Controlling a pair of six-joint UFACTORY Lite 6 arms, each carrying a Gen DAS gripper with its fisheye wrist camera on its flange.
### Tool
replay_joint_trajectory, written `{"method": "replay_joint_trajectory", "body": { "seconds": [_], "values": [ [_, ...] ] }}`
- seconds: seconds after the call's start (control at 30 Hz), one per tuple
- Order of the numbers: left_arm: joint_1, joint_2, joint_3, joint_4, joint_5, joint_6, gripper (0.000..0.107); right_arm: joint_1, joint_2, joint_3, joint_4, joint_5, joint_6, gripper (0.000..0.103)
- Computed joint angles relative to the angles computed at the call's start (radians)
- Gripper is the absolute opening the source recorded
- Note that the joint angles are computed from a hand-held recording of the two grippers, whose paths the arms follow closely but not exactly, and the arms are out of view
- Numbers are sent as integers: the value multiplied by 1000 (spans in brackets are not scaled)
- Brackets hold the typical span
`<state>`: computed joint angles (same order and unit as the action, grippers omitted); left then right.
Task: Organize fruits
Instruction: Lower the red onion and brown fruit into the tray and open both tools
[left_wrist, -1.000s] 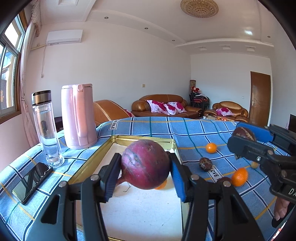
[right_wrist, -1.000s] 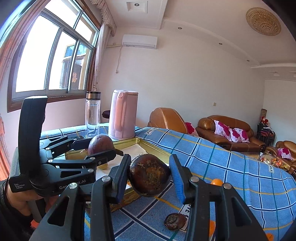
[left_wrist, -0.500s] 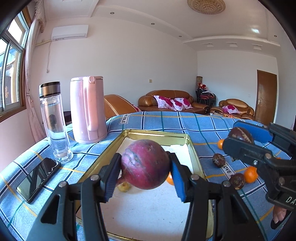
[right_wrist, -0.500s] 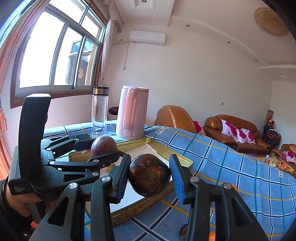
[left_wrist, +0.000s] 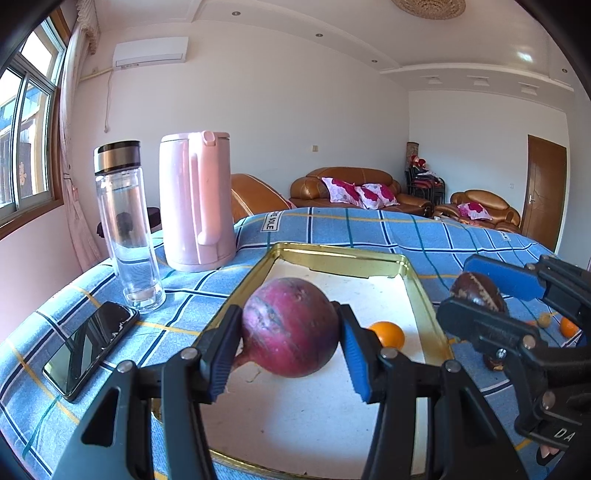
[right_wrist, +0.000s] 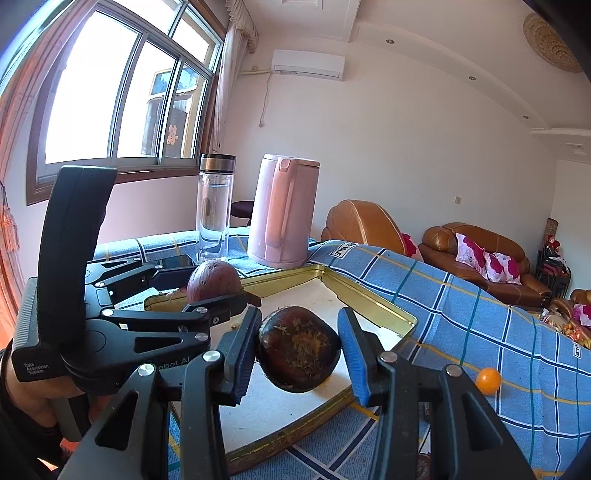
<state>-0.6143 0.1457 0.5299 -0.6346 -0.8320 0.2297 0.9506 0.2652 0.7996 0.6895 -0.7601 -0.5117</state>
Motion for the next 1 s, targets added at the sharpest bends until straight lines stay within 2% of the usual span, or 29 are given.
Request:
{"method": "replay_joint_trajectory", "body": {
  "seconds": [0.37,1.0],
  "values": [
    [71,14,5,55,44,-18,54,5,115,123,12,71,-34,45],
    [107,73,61,39,122,31,54,-30,246,289,82,247,-136,45]
  ]
}}
